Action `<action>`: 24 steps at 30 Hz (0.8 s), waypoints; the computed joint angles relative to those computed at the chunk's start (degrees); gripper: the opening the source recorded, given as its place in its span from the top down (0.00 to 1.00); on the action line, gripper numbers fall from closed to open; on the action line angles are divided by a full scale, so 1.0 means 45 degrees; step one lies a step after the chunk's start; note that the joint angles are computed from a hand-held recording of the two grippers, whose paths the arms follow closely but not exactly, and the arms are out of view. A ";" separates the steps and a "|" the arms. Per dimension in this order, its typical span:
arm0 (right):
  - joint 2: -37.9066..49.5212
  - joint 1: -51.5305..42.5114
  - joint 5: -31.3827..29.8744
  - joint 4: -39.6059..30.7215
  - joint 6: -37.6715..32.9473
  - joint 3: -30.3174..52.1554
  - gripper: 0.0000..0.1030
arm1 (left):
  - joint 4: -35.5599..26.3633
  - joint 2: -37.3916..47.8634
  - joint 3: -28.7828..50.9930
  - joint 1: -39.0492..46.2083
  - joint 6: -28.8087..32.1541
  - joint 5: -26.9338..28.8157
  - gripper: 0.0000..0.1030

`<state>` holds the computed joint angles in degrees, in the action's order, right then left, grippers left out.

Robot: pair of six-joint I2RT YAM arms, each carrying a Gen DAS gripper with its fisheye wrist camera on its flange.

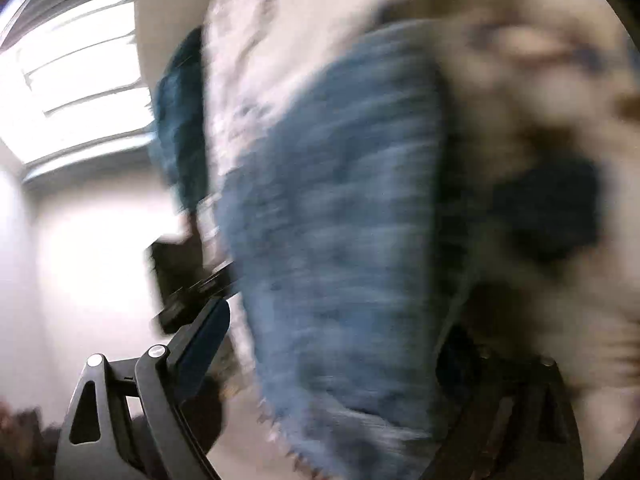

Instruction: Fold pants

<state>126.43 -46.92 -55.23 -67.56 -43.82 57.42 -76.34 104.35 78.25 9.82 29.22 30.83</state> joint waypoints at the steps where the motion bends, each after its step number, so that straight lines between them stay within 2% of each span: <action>1: -0.0158 0.0833 -0.0222 0.0337 0.0476 0.0220 0.08 | 0.0202 0.0182 0.0025 -0.0227 -0.0112 0.0114 0.03; 3: -0.0156 0.1314 0.0925 0.1982 0.1684 -0.0009 0.09 | 0.0165 0.0837 0.0139 -0.0382 0.0074 0.0390 0.02; 4: 0.0239 0.1404 0.1264 0.2566 0.2300 0.0060 0.13 | 0.0075 0.1288 0.0298 -0.0364 0.0158 0.0472 0.00; 5: 0.0499 0.1310 0.1313 0.2763 0.2444 0.0016 0.18 | -0.0216 0.1432 0.0457 -0.0255 0.0365 0.0511 0.00; 6: 0.1102 0.1096 0.1145 0.2740 0.2354 0.0320 0.18 | -0.0417 0.1766 0.0688 -0.0204 0.0597 0.0653 0.00; 9: 0.1164 0.1512 0.0710 0.3015 0.2859 0.0373 0.14 | -0.1051 0.2353 0.1127 -0.0119 0.1204 0.0877 0.00; 10: 0.1153 0.1670 0.0467 0.2945 0.2751 0.0317 0.14 | -0.1255 0.2431 0.1308 -0.0150 0.1146 0.0869 0.00; 11: 0.1462 0.1736 -0.0224 0.2186 0.1995 0.0518 0.14 | -0.1741 0.2525 0.1525 -0.0148 0.1293 0.1150 0.00; 12: 0.1969 0.1772 -0.1172 0.0821 0.0604 0.0865 0.14 | -0.2284 0.2617 0.1704 -0.0156 0.1641 0.1568 0.00; 13: 0.2049 0.2007 -0.1505 0.0345 0.0112 0.1126 0.14 | -0.2304 0.2440 0.1659 -0.0217 0.1753 0.1564 0.00; 14: 0.1768 0.2216 -0.1366 0.0664 0.0181 0.1020 0.14 | -0.2079 0.2284 0.1503 -0.0361 0.1818 0.1241 0.00; 15: 0.1384 0.2447 -0.0903 0.1781 0.1157 0.0756 0.16 | -0.1567 0.2137 0.1233 -0.0582 0.1760 0.0727 0.00; 16: 0.1240 0.2678 -0.0306 0.3152 0.2549 0.0506 0.20 | -0.1290 0.2199 0.1054 -0.0711 0.1792 0.0576 0.00; 17: 0.1459 0.2911 0.0100 0.4065 0.3515 0.0460 0.30 | -0.1167 0.2384 0.0985 -0.0739 0.1681 0.0743 0.00; 20: 0.1498 0.3302 -0.0447 0.4968 0.4493 0.0340 0.29 | -0.1230 0.2537 0.1093 -0.0810 0.1264 0.1298 0.00; 21: 0.1509 0.3240 -0.0803 0.4910 0.4358 0.0157 0.28 | -0.1496 0.2542 0.1160 -0.0796 0.1265 0.1786 0.00; 22: 0.1362 0.2825 -0.0975 0.4379 0.3490 -0.0317 0.28 | -0.1696 0.2513 0.1209 -0.0735 0.1289 0.2109 0.00; 24: 0.1341 0.2968 -0.1432 0.4219 0.3342 -0.0302 0.28 | -0.2046 0.2565 0.1390 -0.0633 0.1075 0.2688 0.00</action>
